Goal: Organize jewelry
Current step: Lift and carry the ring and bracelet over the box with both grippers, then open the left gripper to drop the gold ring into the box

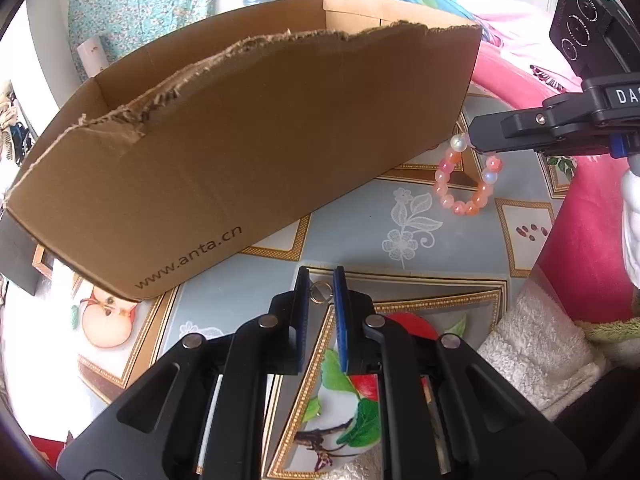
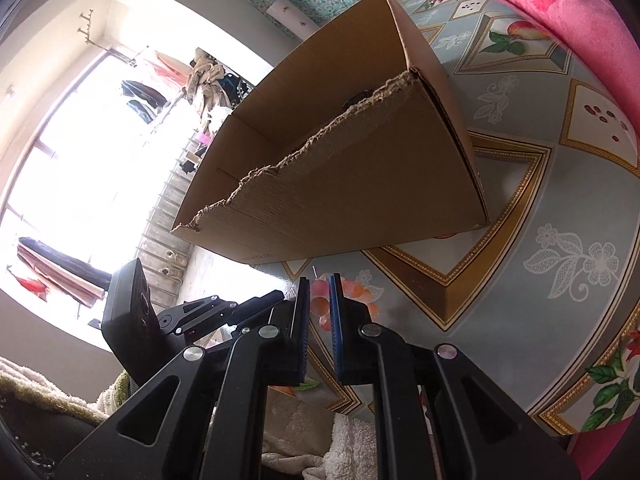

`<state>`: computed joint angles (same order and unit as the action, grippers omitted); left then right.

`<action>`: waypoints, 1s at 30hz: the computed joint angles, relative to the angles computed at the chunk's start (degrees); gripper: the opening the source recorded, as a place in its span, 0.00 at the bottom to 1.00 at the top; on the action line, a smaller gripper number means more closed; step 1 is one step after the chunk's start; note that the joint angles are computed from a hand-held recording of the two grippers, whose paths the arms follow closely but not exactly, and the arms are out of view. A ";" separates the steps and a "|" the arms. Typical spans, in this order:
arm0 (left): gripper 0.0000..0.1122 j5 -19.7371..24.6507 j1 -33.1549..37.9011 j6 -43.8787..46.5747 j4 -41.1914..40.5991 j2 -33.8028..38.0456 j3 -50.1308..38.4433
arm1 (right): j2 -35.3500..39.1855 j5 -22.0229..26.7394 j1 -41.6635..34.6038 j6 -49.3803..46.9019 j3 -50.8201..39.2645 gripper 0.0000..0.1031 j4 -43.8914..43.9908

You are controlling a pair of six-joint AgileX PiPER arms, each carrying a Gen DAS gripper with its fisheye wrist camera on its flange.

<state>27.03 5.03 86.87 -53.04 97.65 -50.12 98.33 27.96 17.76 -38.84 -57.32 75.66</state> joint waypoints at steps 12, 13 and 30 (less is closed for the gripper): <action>0.10 19.18 7.22 -6.66 0.66 -14.60 -4.12 | -5.75 4.99 -0.38 5.78 -4.76 0.10 -6.54; 0.10 21.36 8.57 -5.91 -0.24 -14.68 -5.67 | -6.50 5.02 -0.49 6.63 -5.58 0.10 -7.36; 0.10 31.89 -1.57 -37.83 19.77 16.54 -47.45 | 5.51 7.66 -4.38 24.12 -34.48 0.10 -28.77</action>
